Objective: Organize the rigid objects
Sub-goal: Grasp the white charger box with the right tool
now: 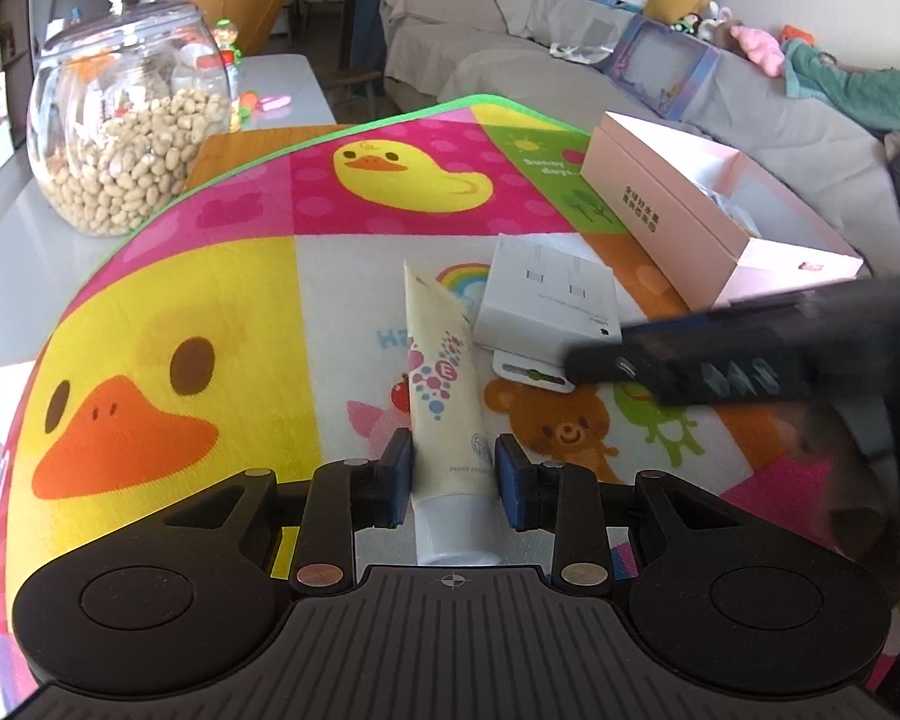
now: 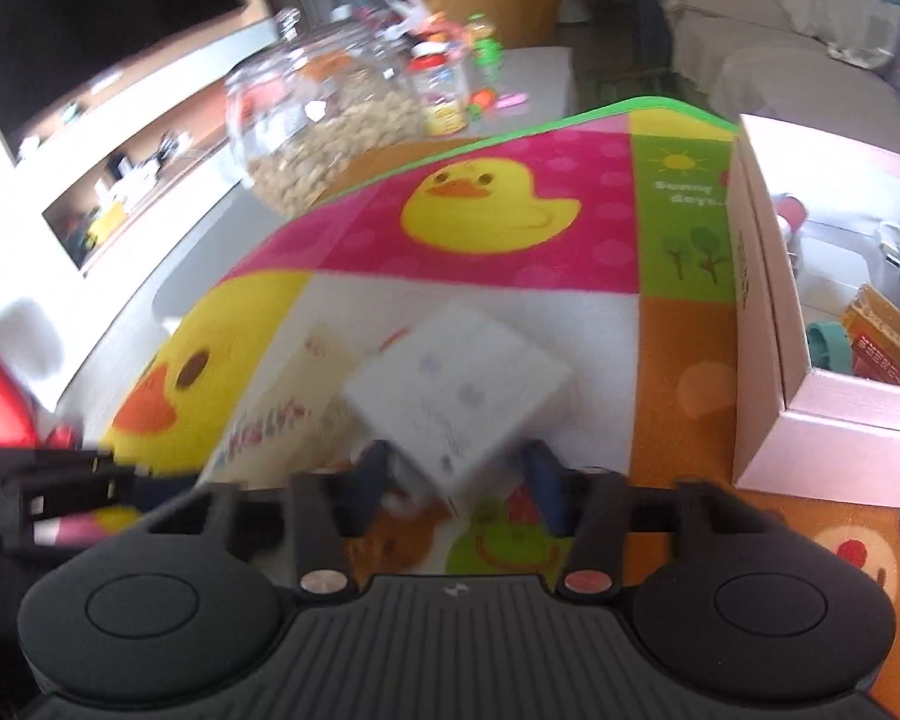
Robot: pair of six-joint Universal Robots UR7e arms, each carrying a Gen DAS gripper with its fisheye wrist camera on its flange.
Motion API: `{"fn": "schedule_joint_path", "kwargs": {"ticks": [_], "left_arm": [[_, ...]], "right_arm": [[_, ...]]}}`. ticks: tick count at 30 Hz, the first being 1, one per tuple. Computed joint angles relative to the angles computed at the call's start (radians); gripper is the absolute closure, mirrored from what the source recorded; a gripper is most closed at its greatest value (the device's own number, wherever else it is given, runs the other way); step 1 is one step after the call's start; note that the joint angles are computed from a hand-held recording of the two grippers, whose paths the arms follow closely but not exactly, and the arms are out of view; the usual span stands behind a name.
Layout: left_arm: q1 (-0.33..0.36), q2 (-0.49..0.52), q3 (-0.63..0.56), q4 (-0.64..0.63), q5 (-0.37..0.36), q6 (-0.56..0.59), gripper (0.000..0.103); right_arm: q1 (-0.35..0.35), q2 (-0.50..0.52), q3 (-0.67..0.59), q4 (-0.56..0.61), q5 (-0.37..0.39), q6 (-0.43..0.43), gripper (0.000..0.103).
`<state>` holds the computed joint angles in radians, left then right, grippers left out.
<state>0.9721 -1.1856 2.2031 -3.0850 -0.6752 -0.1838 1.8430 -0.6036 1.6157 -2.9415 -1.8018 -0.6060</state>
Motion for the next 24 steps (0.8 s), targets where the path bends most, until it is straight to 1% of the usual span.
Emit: {"fn": "schedule_joint_path", "kwargs": {"ticks": [2,4,7,10,12,13,15,17,19,21,22,24], "left_arm": [[0.001,0.001,0.003,-0.01,-0.001,-0.007,0.07],[0.0,0.004,0.0,-0.009,0.003,-0.018,0.07],[-0.002,0.004,-0.006,0.015,0.011,-0.035,0.07],[-0.007,0.001,-0.006,0.035,0.014,-0.042,0.07],[-0.008,-0.001,-0.004,0.039,0.013,-0.042,0.07],[-0.008,-0.001,-0.003,0.038,0.013,-0.042,0.07],[-0.008,0.001,-0.004,0.037,0.015,-0.043,0.07],[-0.009,0.002,-0.007,0.046,0.019,-0.05,0.07],[-0.01,0.002,-0.009,0.055,0.02,-0.055,0.07],[-0.013,0.003,-0.011,0.064,0.026,-0.058,0.07],[-0.014,0.003,-0.011,0.065,0.028,-0.057,0.07],[-0.013,0.004,-0.008,0.053,0.029,-0.054,0.07]], "right_arm": [[-0.011,-0.039,0.044,0.013,0.018,-0.067,0.065],[-0.019,-0.072,0.086,0.014,0.017,-0.125,0.065],[-0.029,-0.112,0.148,-0.021,0.012,-0.213,0.065],[-0.037,-0.127,0.204,-0.134,-0.018,-0.314,0.065],[-0.048,-0.135,0.235,-0.208,-0.022,-0.353,0.064],[-0.052,-0.141,0.243,-0.219,-0.022,-0.35,0.061],[-0.06,-0.161,0.245,-0.183,-0.006,-0.312,0.048],[-0.068,-0.179,0.241,-0.142,0.048,-0.254,0.043],[-0.063,-0.174,0.22,-0.132,0.093,-0.196,0.038],[-0.046,-0.146,0.176,-0.127,0.112,-0.105,0.028],[-0.037,-0.128,0.143,-0.102,0.113,-0.054,0.026],[-0.014,-0.083,0.064,-0.013,0.083,0.062,0.025]]}}
